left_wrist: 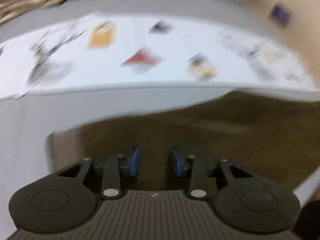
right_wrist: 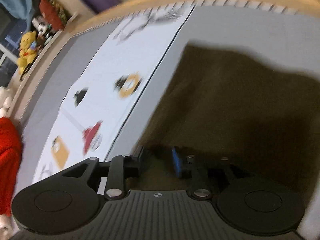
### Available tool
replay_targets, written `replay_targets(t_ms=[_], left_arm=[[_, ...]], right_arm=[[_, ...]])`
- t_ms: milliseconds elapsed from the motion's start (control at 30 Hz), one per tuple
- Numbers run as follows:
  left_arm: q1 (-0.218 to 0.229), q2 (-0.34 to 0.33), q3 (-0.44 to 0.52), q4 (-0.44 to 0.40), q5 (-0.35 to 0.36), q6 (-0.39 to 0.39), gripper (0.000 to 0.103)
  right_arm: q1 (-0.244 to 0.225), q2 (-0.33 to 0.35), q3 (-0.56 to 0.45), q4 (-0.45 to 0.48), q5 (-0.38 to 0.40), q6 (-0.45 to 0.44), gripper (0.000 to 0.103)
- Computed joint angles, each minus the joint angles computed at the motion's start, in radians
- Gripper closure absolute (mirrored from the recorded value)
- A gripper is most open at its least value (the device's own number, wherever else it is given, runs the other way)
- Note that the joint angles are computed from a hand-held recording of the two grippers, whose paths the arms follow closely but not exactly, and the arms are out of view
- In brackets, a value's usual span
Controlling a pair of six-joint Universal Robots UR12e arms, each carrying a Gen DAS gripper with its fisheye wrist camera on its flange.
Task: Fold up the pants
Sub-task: 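Grasp the pant leg cuffs with the right gripper and lift them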
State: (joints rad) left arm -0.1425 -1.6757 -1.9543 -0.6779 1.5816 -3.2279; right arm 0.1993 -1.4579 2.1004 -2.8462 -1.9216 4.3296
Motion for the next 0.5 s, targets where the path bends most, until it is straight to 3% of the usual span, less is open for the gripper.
replay_targets(t_ms=[33, 67, 200, 267, 300, 333, 367, 400, 467, 500], left_arm=[[-0.001, -0.008, 0.013, -0.056, 0.035, -0.013, 0.088], [0.001, -0.010, 0.016, -0.076, 0.049, -0.026, 0.095], [-0.002, -0.002, 0.014, -0.054, 0.062, -0.047, 0.094], [-0.012, 0.001, 0.010, -0.038, 0.070, -0.031, 0.086], [-0.016, 0.005, 0.004, -0.032, 0.073, -0.024, 0.084], [-0.021, 0.008, 0.003, -0.026, 0.076, -0.017, 0.078], [-0.024, 0.012, -0.002, -0.019, 0.078, -0.010, 0.071], [-0.026, 0.015, -0.004, -0.012, 0.077, -0.005, 0.068], [-0.021, 0.013, -0.008, 0.003, 0.069, 0.006, 0.062], [-0.022, 0.012, -0.008, 0.005, 0.068, 0.006, 0.061]], right_arm=[[-0.006, -0.022, 0.020, -0.004, -0.009, -0.015, 0.065], [-0.015, -0.042, 0.038, -0.001, -0.011, -0.028, 0.065], [-0.060, -0.136, 0.121, 0.075, -0.027, -0.025, 0.064], [-0.092, -0.187, 0.163, 0.136, -0.021, 0.017, 0.064], [-0.110, -0.211, 0.196, 0.126, -0.012, 0.032, 0.072], [-0.136, -0.238, 0.237, 0.074, 0.030, 0.048, 0.086], [-0.153, -0.257, 0.265, 0.034, 0.056, 0.066, 0.091], [-0.159, -0.270, 0.281, 0.011, 0.061, 0.074, 0.092], [-0.137, -0.282, 0.274, 0.039, -0.007, 0.053, 0.089], [-0.114, -0.284, 0.253, 0.104, -0.073, 0.043, 0.075]])
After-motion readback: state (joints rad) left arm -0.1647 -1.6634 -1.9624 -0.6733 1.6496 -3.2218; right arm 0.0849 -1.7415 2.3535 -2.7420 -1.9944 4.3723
